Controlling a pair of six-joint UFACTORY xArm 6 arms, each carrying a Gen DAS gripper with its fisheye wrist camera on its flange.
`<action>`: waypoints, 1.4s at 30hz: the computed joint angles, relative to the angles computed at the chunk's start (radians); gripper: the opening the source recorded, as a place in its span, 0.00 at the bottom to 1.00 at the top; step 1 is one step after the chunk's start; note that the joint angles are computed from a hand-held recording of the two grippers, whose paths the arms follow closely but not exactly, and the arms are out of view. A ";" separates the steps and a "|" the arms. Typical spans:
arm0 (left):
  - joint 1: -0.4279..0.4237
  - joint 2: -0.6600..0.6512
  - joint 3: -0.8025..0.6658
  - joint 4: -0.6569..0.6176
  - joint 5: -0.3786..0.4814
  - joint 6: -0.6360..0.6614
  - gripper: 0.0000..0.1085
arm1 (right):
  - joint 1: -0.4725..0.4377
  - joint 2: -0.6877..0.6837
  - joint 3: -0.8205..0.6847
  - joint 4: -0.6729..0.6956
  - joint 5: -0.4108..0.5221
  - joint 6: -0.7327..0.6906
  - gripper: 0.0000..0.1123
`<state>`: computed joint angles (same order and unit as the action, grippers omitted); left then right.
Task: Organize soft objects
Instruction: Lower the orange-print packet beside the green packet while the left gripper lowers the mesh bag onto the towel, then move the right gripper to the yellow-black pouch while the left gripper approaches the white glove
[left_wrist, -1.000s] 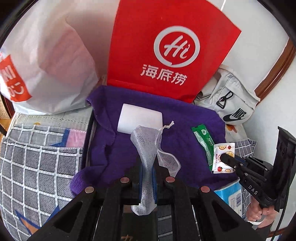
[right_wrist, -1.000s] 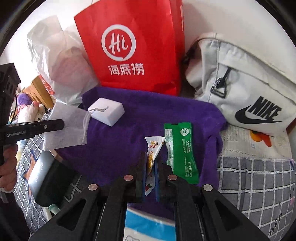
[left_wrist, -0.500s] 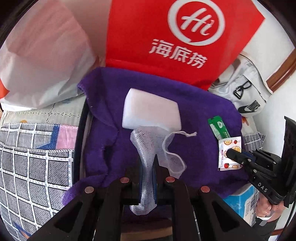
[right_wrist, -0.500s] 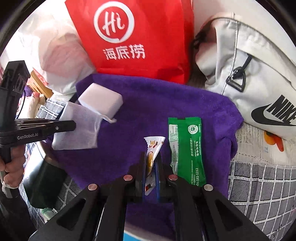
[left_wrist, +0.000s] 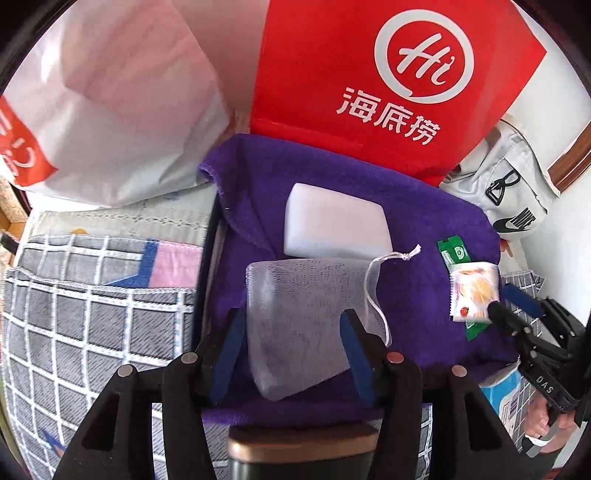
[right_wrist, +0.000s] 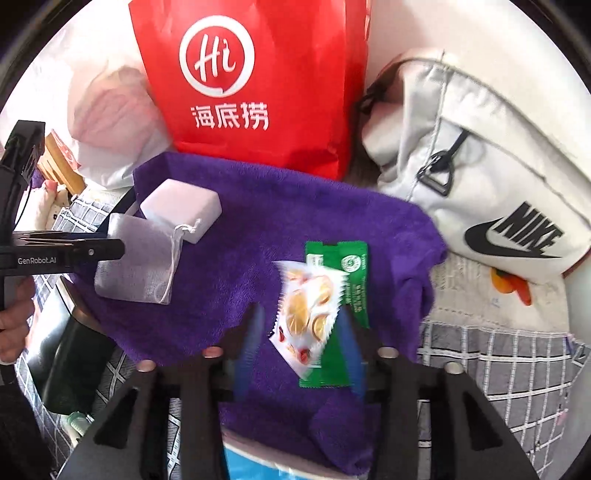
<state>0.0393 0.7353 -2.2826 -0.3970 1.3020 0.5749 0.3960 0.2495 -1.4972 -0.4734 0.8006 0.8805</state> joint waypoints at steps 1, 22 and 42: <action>0.002 -0.011 0.011 0.004 -0.004 0.000 0.49 | 0.007 -0.007 0.001 -0.028 0.017 0.023 0.41; 0.134 -0.462 0.568 -0.119 -0.134 0.158 0.54 | 0.247 -0.264 0.233 -0.191 -0.006 0.337 0.59; 0.315 -0.656 0.877 -0.214 -0.101 0.333 0.54 | 0.520 -0.177 0.230 -0.170 -0.027 0.465 0.57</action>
